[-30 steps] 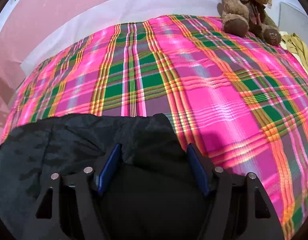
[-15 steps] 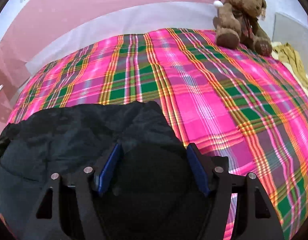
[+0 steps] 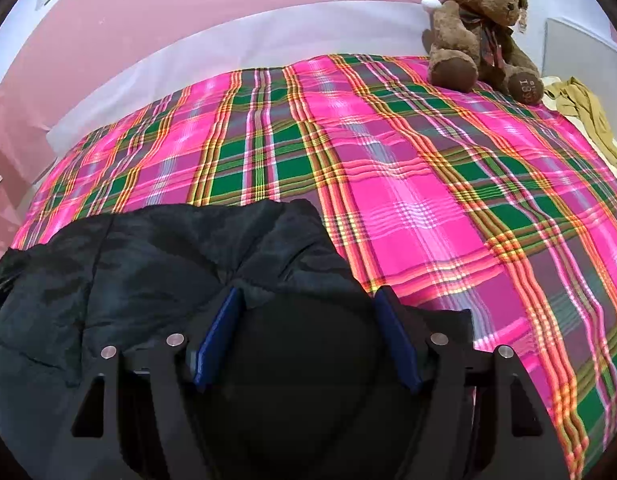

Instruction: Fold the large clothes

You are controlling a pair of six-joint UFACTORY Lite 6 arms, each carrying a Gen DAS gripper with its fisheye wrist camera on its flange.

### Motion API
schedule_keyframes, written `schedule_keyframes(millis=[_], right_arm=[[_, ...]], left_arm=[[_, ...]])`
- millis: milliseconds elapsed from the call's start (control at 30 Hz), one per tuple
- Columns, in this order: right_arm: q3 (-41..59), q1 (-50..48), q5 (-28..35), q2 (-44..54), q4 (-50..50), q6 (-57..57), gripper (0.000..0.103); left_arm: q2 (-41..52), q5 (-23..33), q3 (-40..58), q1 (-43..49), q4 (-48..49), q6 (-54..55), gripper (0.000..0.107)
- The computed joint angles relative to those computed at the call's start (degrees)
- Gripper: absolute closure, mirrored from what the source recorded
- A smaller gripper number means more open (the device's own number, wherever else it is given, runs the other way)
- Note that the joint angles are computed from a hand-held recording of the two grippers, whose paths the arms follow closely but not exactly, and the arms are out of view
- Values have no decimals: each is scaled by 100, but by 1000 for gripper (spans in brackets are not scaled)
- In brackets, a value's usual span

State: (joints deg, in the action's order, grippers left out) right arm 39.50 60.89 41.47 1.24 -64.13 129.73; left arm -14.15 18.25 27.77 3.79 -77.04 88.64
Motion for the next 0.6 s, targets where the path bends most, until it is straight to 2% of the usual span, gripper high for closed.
schedule_keyframes(millis=[67, 100, 167, 233, 300, 367, 433, 600], right_arm=[[174, 260, 512, -249, 418, -381, 35], [248, 463, 790, -419, 498, -447, 34], [559, 981, 1337, -601, 583, -567, 35], [937, 1334, 1535, -414, 548, -695, 35], [1232, 1393, 1335, -75, 526, -784, 35], [1425, 1327, 1086, 289, 453, -876, 35], [1520, 1137, 800, 780, 414, -848, 35], [825, 1083, 420, 786, -518, 470, 34]], left_arm=[[-576, 508, -54, 473, 1051, -893, 65], [-882, 798, -110, 799, 1315, -983, 65], [-1402, 1380, -169, 1620, 1516, -661, 65], [-1545, 1767, -146, 2457, 1436, -101, 65], [-1259, 1751, -84, 3052, 1125, 573, 65], [-625, 1553, 75, 3346, 811, 1045, 65], [-28, 1590, 198, 3569, 474, 1500, 64], [634, 1786, 61, 3663, -666, 2839, 64]])
